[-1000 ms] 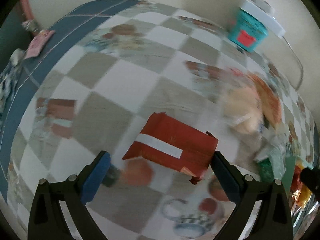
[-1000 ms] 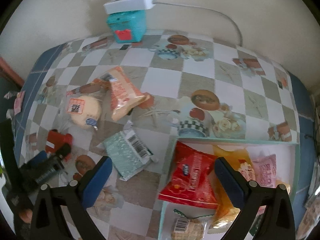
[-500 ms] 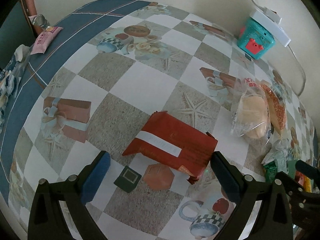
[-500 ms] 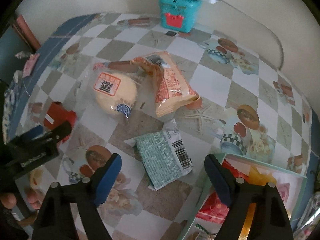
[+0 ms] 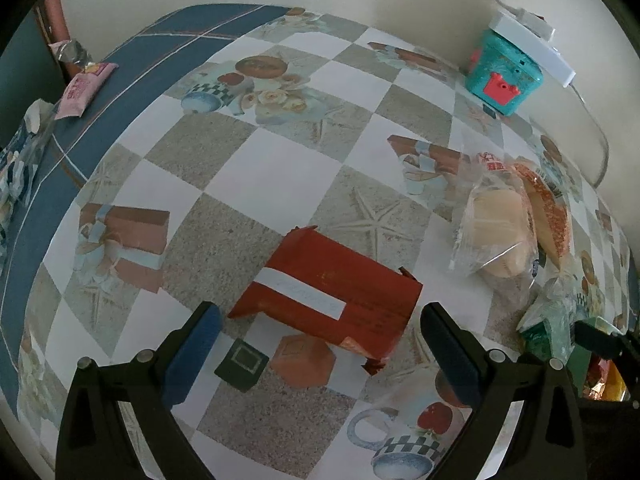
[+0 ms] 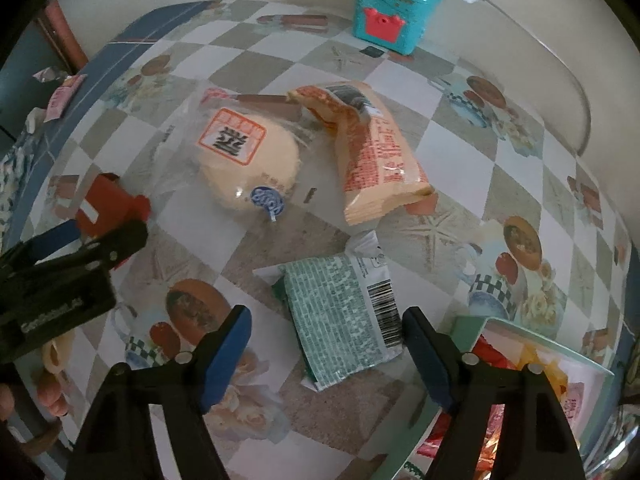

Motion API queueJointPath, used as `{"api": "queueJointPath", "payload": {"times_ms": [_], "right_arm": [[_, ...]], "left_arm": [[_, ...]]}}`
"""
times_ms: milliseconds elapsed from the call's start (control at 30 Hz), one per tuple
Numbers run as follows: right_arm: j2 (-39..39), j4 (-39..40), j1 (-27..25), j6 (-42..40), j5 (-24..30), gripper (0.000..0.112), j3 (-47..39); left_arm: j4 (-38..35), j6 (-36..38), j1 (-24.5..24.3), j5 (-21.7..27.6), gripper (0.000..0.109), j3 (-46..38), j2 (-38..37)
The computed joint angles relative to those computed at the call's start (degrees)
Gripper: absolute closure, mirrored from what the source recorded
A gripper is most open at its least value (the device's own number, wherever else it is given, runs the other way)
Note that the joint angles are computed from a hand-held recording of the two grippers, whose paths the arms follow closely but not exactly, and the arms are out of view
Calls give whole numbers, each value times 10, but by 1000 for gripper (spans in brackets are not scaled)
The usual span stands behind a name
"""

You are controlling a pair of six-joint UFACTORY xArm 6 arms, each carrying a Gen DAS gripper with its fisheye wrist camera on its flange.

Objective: Organize snacks
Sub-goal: 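Grasp the red box with the left gripper while the right gripper grasps the green-white pack, then lift the red box with the left gripper while the right gripper lifts the green-white pack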

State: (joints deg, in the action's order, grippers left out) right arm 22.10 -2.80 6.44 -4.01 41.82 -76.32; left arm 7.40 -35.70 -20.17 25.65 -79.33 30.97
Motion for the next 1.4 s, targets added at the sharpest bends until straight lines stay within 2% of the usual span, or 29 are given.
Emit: {"api": "queueJointPath", "payload": {"times_ms": [167, 633, 933, 1033, 1133, 1200, 1233, 1267, 1400], "right_arm": [[-8, 25, 3, -18, 6, 46, 4], [40, -15, 30, 28, 24, 46, -41], [48, -1, 29, 35, 15, 46, -43], [45, 5, 25, 36, 15, 46, -40], [41, 3, 23, 40, 18, 46, -37], [41, 2, 22, 43, 22, 46, -40], [43, 1, 22, 45, 23, 46, -42], [43, 0, 22, 47, 24, 46, -43], [50, -4, 25, 60, 32, 46, -54]], "left_arm": [[3, 1, 1, -10, 9, 6, -2], [18, -11, 3, -16, 9, 8, 0], [34, -30, 1, -19, 9, 1, 7], [63, -51, 0, -15, 20, -1, 7], [60, -47, -1, -16, 22, -3, 7], [59, -44, -2, -18, 27, -2, 7], [61, -45, -3, -17, 36, -2, 6], [68, -49, -3, -15, 39, -4, 5], [58, -36, -4, -13, 39, -6, 6]]}}
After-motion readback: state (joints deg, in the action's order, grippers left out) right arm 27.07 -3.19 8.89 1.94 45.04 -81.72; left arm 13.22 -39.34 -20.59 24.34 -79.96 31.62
